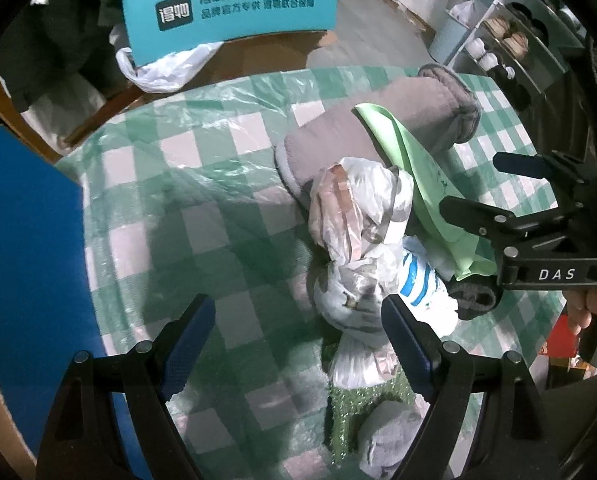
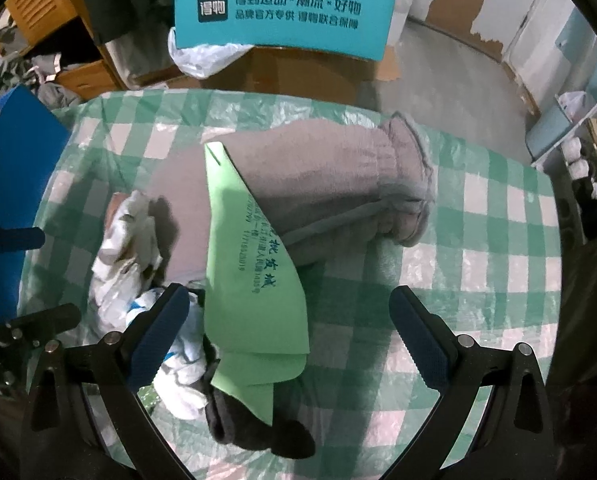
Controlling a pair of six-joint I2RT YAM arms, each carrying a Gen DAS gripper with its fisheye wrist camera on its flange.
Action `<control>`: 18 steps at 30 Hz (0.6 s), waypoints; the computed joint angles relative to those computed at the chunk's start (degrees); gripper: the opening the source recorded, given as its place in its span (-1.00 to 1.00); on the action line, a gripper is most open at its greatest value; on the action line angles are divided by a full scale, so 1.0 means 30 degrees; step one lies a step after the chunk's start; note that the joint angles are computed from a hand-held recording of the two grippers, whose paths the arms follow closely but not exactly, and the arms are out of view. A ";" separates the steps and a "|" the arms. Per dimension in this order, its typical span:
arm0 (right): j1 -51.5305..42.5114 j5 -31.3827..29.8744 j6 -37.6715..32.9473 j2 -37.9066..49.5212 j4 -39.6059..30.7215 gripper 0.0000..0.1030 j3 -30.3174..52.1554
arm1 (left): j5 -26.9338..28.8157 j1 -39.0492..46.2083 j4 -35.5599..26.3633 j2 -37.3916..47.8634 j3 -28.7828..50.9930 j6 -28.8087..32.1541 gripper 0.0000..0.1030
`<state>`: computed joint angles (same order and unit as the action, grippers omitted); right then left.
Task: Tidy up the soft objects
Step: 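Lower the left gripper onto the white plastic bundle while the right gripper grasps the green cloth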
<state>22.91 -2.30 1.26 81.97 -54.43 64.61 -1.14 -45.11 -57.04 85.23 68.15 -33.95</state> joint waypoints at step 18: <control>-0.0292 -0.1238 -0.0526 0.1245 0.0865 0.09 -0.0669 | 0.2007 0.0402 0.2403 0.1108 -0.1031 0.0343 0.26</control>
<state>22.03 -6.01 -0.32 85.71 -51.84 62.61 4.88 -43.91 -49.83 88.56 65.06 -32.92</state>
